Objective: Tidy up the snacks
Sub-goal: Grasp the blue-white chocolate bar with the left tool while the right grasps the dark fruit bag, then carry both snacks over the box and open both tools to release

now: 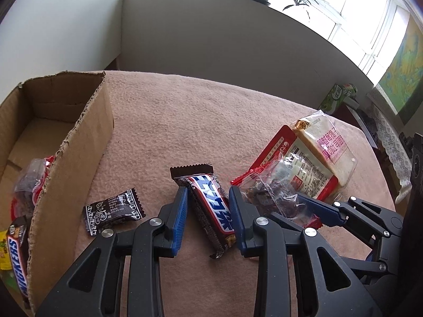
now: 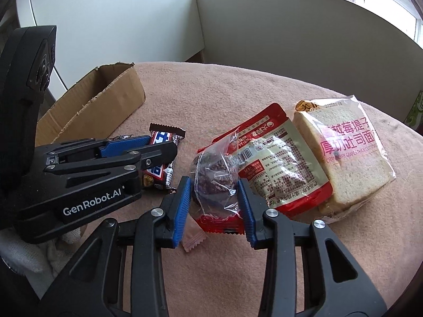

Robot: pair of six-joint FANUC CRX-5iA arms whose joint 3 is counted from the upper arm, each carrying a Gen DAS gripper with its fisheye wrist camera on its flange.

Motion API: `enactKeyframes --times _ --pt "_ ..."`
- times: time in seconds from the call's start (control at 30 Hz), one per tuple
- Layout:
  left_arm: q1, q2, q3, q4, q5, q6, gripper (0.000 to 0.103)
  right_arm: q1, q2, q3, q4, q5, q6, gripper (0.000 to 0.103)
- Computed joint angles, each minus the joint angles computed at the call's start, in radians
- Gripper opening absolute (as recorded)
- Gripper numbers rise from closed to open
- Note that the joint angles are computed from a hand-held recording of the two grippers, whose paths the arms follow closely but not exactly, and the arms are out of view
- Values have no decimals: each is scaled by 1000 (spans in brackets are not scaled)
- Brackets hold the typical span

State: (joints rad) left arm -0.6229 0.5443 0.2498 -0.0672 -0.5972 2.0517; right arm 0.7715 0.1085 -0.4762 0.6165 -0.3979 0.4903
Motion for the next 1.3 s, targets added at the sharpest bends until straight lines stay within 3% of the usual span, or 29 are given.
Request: enactKeyframes --times 0.1,0.37,0.63,0.9,1.17,1.3 --pt "-3 19 19 10 -17 -23 40 -6 -10 -9 -24 9 9 37" --pt "-20 15 23 -37 -6 12 33 -5 -29 -44 55 21 -67 37" --pt "-37 -41 -15 -125 31 85 24 -39 -105 -142 294 72 -306 37" --pt "-36 -78 -65 -117 75 80 21 -73 -132 -193 472 112 -484 37" --pt "-32 -163 -148 -169 158 141 21 -120 -167 -233 706 164 -694 37" --pt "-34 -220 -191 -247 184 225 21 -137 -165 -229 816 192 -787 37"
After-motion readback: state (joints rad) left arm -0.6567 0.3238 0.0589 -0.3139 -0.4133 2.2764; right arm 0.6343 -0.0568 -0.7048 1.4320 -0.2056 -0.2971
